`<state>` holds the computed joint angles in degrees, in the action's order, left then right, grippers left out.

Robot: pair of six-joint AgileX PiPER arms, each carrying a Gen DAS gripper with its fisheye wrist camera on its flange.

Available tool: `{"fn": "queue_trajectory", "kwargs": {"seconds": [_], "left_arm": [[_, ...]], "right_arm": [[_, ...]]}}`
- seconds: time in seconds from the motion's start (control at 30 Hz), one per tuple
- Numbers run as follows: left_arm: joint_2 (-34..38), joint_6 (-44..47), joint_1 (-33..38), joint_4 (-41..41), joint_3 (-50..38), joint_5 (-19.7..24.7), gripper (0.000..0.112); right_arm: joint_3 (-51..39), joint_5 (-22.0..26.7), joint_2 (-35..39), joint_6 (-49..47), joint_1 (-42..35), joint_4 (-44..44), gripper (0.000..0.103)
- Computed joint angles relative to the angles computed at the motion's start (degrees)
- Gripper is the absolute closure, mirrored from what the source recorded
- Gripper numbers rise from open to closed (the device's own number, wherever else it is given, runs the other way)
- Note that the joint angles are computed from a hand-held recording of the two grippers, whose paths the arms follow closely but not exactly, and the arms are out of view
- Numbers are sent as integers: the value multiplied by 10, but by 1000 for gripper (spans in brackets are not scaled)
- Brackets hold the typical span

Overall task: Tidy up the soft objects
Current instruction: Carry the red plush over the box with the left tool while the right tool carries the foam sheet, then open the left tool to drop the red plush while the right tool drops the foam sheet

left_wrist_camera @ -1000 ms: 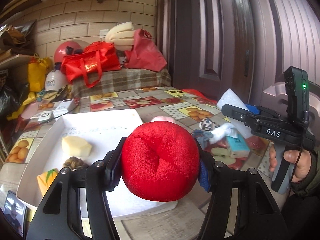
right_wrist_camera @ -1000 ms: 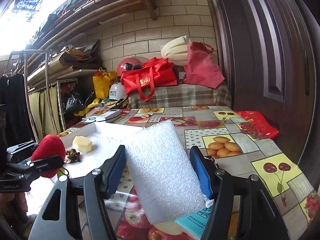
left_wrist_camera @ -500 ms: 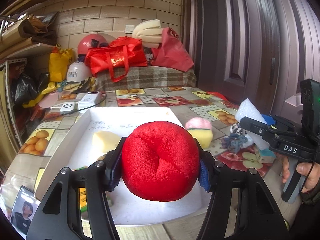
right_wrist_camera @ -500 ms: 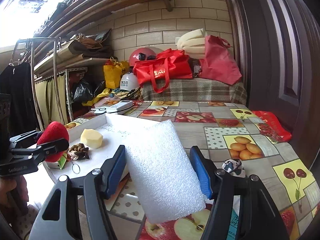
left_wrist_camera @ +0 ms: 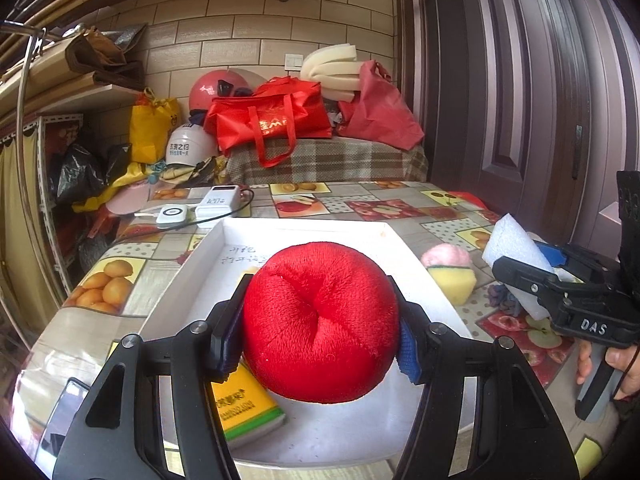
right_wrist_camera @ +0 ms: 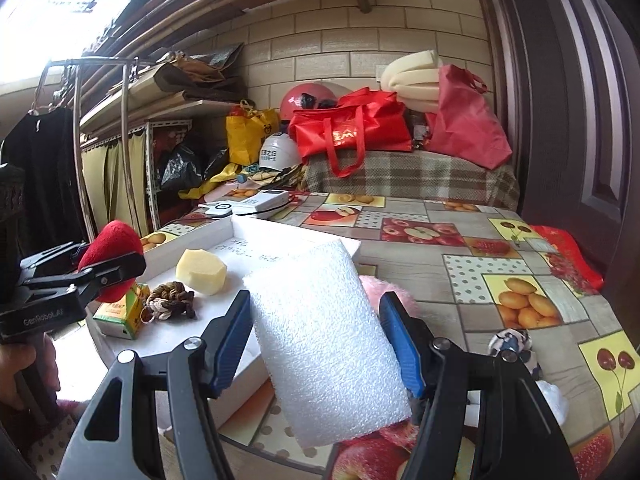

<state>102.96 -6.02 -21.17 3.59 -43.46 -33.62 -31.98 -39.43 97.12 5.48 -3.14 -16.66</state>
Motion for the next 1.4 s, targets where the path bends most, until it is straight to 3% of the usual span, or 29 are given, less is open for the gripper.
{"fn": "queue_trajectory", "kwargs": {"seconds": [0.23, 0.47, 0.73, 1.1, 1.23, 1.27, 1.3, 1.37, 1.4], "left_arm": [[16, -79, 46, 58, -26, 12, 51], [37, -37, 47, 19, -59, 23, 51], [45, -10, 40, 3, -66, 18, 51], [54, -27, 45, 8, -93, 59, 50], [54, 49, 27, -68, -91, 58, 46], [54, 71, 22, -92, -92, 57, 42], [54, 88, 19, -113, -90, 53, 40], [52, 84, 22, -121, -85, 44, 26], [52, 62, 28, -101, -84, 44, 19]], "right_arm": [[-33, 16, 25, -35, 38, 24, 39], [-69, 29, 52, -61, 75, 47, 38], [-142, 79, 92, -27, 92, 40, 38], [-189, 134, 114, -2, 98, 23, 37], [-192, 141, 115, -10, 102, 29, 36], [-190, 141, 114, -23, 105, 42, 32], [-188, 139, 113, -42, 109, 64, 21], [-185, 132, 112, -57, 111, 82, 17], [-184, 130, 112, -57, 110, 82, 11]]}}
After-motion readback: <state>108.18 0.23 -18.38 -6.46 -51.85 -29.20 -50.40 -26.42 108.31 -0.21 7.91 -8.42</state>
